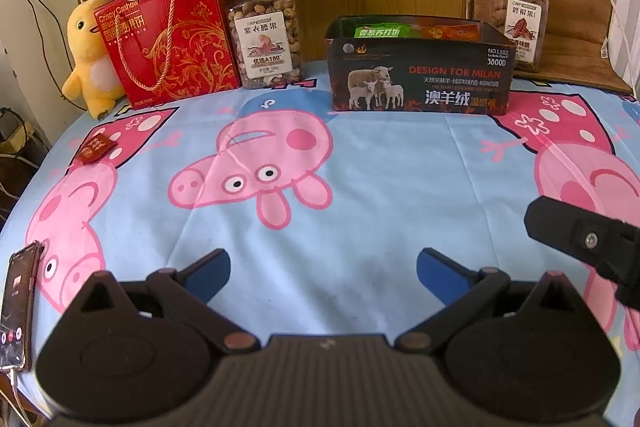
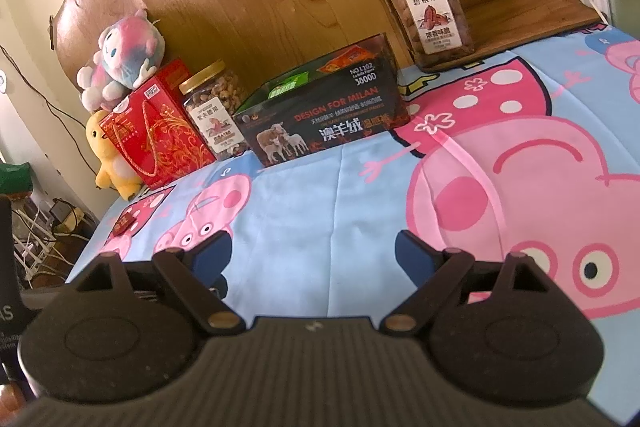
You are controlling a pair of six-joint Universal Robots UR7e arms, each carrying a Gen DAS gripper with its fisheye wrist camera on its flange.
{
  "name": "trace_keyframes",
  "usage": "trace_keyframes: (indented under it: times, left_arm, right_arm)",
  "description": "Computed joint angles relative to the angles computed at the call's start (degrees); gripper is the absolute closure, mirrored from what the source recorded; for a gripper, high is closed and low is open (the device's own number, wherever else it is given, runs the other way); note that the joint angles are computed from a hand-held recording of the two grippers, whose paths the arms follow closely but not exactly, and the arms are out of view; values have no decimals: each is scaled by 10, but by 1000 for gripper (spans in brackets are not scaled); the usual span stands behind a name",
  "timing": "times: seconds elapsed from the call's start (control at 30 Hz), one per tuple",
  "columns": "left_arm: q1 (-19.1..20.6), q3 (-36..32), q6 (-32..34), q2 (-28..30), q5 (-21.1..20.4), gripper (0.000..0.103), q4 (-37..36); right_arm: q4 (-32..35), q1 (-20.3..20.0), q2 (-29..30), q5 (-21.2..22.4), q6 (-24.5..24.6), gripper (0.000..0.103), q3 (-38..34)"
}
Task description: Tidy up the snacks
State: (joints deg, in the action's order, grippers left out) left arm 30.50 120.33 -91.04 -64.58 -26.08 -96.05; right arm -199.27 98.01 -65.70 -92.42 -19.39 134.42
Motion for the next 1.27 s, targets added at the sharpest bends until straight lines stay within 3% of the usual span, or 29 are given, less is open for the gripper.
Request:
trace_keyframes:
  times: [0.3,0.47,0.63,0.97,1.03,1.13,1.27]
  left_arm:
    - [-1,-10,-22,8,6,0,32]
    - [-8,-34,-96,21,27,0,133]
    - [-9,-48,-142,29,36,0,189]
    - [-6,-35,-111,18,30,0,140]
    - [-5,-28,-84,14,27,0,107]
    - [-5,3,0,0,20,0,-4]
    - [-10,15,30,1,27,0,-46]
  right_arm:
    - [-4,-5,-2,5,-3,12,2]
    - [-10,-6,-1,4,-2,12,3]
    - [-26,-3,2,2,-13,12,4]
    - [-22,-4,2,4,-16,12,2]
    - [-21,-4,2,4,-16,12,2]
    - [-19,-5,1,5,-16,12,2]
    - [-23,-7,1,5,-14,12,3]
